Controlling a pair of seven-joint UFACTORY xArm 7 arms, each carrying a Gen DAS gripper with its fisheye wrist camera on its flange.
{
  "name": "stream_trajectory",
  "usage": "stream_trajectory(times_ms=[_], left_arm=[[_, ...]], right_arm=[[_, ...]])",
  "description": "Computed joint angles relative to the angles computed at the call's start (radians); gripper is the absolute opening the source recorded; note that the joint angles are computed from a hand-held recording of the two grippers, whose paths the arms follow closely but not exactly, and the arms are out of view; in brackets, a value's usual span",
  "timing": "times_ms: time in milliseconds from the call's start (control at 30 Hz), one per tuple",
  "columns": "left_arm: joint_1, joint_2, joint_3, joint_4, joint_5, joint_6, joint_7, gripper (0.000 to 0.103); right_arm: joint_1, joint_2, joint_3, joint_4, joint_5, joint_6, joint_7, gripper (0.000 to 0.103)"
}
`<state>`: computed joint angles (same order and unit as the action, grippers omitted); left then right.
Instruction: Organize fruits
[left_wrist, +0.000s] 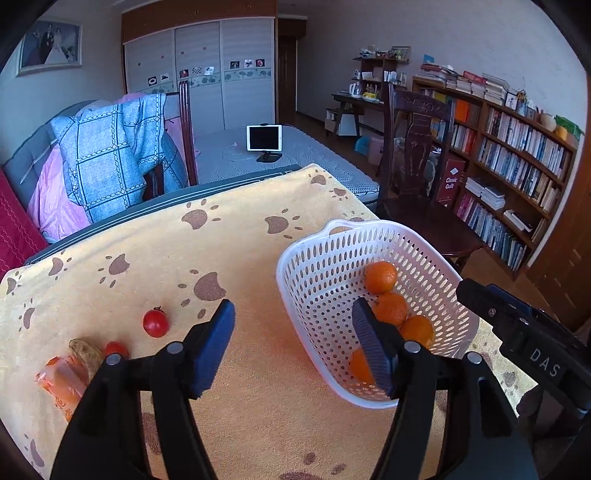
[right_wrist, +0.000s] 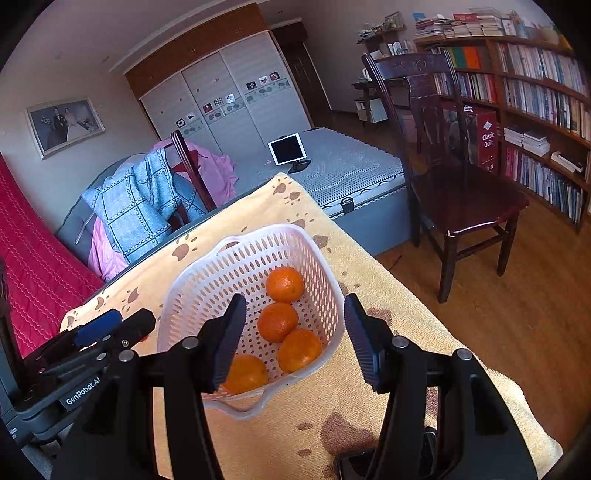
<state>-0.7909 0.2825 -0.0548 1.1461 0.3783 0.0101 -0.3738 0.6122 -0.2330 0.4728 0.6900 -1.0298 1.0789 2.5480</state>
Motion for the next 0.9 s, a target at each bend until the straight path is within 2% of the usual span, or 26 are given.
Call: stream_trajectory(times_ms=[33, 67, 100, 267, 333, 400, 533, 900], left_arm=[[-0.002, -0.005, 0.005, -0.004, 0.000, -0.001, -0.005, 0.077], [-0.011, -0.009, 0.019, -0.007, 0.006, -0.004, -0.018, 0.079], [-0.022, -0.013, 0.037, -0.010, 0.015, -0.008, -0.032, 0.080], [-0.034, -0.032, 0.072, -0.023, 0.057, -0.011, -0.084, 0.082], [-0.037, -0.041, 0.087, -0.030, 0.077, -0.013, -0.110, 0.089], [-0.054, -0.050, 0.118, -0.034, 0.113, -0.014, -0.153, 0.090], [-0.058, -0.060, 0.151, -0.036, 0.196, 0.003, -0.241, 0.095], [0.088, -0.111, 0.093, -0.065, 0.330, 0.041, -0.387, 0.095]], right_arm=[[0.000, 0.002, 0.002, 0.003, -0.001, 0.004, 0.002, 0.061], [0.001, 0.003, 0.005, 0.005, -0.002, 0.012, 0.008, 0.068], [0.004, 0.002, 0.008, 0.005, -0.002, 0.021, 0.012, 0.069], [0.010, 0.003, 0.008, 0.010, -0.010, 0.027, 0.014, 0.069], [0.012, 0.006, 0.008, 0.014, -0.016, 0.028, 0.018, 0.069], [0.014, 0.010, 0.008, 0.016, -0.025, 0.024, 0.024, 0.069], [0.019, 0.023, 0.013, 0.024, -0.061, 0.031, 0.061, 0.081], [0.051, 0.077, -0.005, 0.080, -0.126, 0.031, 0.043, 0.081]])
